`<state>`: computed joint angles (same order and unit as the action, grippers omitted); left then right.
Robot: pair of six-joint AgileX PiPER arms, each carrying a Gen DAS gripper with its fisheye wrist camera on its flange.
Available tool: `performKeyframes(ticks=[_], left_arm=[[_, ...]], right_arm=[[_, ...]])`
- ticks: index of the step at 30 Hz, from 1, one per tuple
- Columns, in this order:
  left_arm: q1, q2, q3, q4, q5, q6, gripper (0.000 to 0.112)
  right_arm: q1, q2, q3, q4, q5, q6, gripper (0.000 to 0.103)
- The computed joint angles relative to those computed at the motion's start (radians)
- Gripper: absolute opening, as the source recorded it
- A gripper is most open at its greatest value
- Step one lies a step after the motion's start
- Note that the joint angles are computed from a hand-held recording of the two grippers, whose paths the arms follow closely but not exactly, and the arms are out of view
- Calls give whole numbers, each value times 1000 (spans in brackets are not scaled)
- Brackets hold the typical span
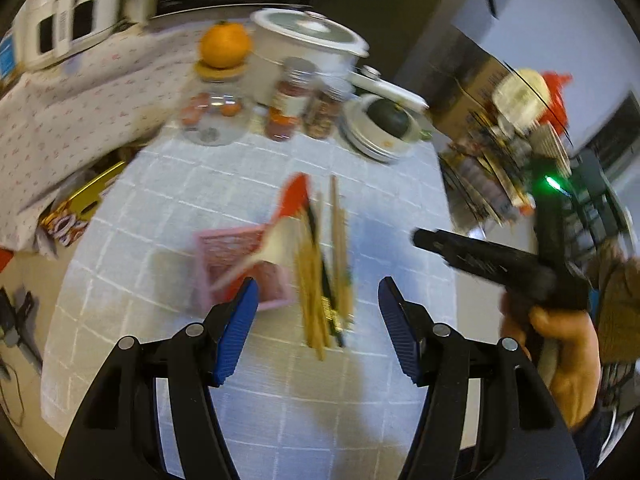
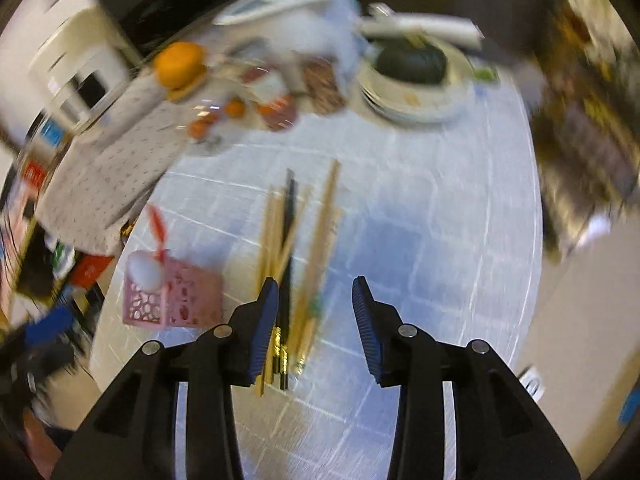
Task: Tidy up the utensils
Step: 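Move the left gripper to the chopstick bundle and close on the chopsticks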
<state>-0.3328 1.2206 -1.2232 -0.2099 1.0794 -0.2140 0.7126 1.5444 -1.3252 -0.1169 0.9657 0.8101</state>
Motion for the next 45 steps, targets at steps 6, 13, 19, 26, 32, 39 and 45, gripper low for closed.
performKeyframes(ticks=[6, 13, 19, 26, 32, 39, 45], left_arm=[[-233, 87, -19, 129, -39, -150, 60], [-406, 330, -137, 259, -53, -249, 60], [-386, 572, -290, 387, -38, -321, 59], [-335, 751, -435, 436, -18, -394, 42], [-308, 818, -500, 473, 5, -438, 29], [-292, 877, -526, 473, 56, -439, 30], [-272, 856, -453, 466, -3, -454, 56]], right_arm=[[-80, -58, 85, 66, -6, -20, 39], [-185, -191, 167, 113, -11, -24, 39], [-317, -290, 229, 194, -18, -89, 39], [-396, -364, 268, 239, -12, -163, 39], [-420, -378, 281, 284, -18, -214, 39], [-406, -372, 280, 295, -26, -218, 39], [-385, -367, 272, 279, -30, -199, 39]])
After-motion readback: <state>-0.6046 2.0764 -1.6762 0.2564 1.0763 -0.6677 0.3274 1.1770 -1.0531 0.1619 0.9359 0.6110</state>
